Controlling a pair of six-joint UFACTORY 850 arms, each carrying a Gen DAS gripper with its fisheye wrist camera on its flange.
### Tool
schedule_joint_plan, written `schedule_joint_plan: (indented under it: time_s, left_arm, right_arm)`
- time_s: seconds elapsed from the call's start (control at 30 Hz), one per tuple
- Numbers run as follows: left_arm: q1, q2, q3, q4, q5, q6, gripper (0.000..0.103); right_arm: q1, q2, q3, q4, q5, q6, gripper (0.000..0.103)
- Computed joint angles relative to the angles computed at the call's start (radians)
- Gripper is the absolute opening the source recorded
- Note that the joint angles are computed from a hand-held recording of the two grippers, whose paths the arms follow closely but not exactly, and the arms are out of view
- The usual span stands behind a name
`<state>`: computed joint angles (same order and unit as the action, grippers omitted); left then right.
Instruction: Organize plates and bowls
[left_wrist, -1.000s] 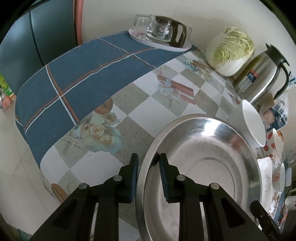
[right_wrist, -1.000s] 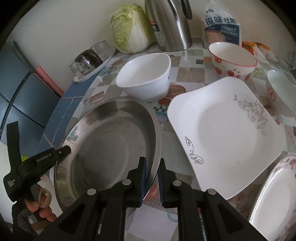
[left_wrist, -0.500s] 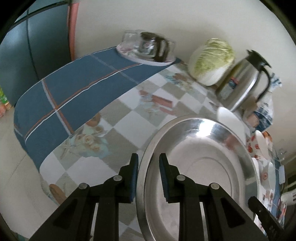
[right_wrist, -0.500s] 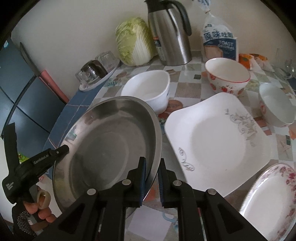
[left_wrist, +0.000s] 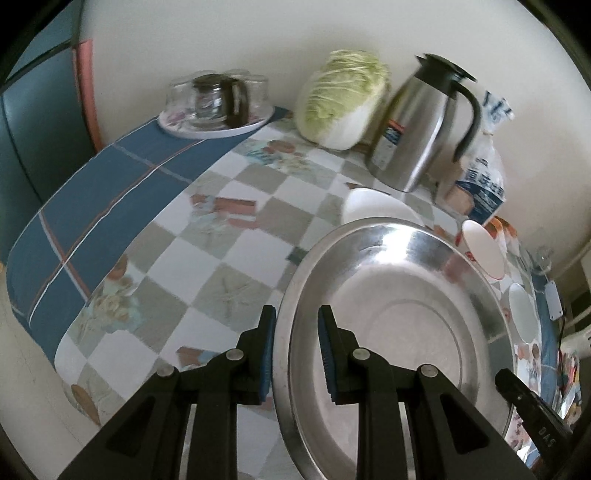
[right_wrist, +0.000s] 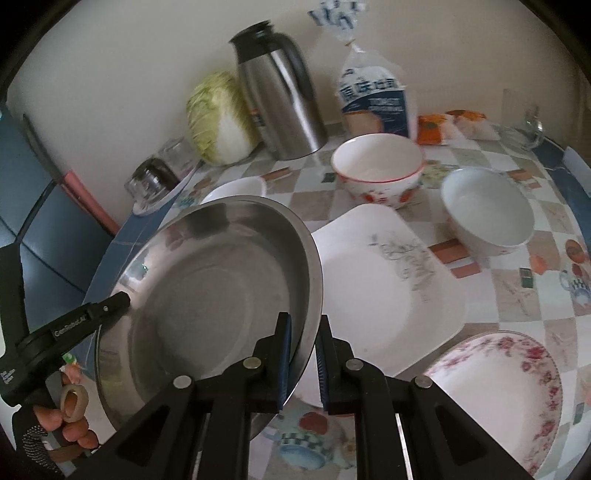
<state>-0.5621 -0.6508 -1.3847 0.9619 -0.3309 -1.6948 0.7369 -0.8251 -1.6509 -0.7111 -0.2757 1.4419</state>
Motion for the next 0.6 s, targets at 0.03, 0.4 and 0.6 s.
schedule_joint_plan:
  time_s: [0.03,0.4,0.6]
  left_arm:
    - [-0.004,-0.009,-0.017,-0.018,-0.007,0.027,0.024]
    - [-0.043,-0.113,-0.200,-0.258,-0.027,0.295,0.024]
    - [-0.063,-0.156,-0.261,-0.288,-0.012,0.348,0.024]
  right_arm:
    - [-0.005,0.007,0.013,-0.009,0.006,0.019,0.014]
    - [-0.047,0.077,0.138,-0.199,-0.008,0.277,0.014]
    - [-0.067,0.099,0.184,-0.234,-0.029,0.359,0.014]
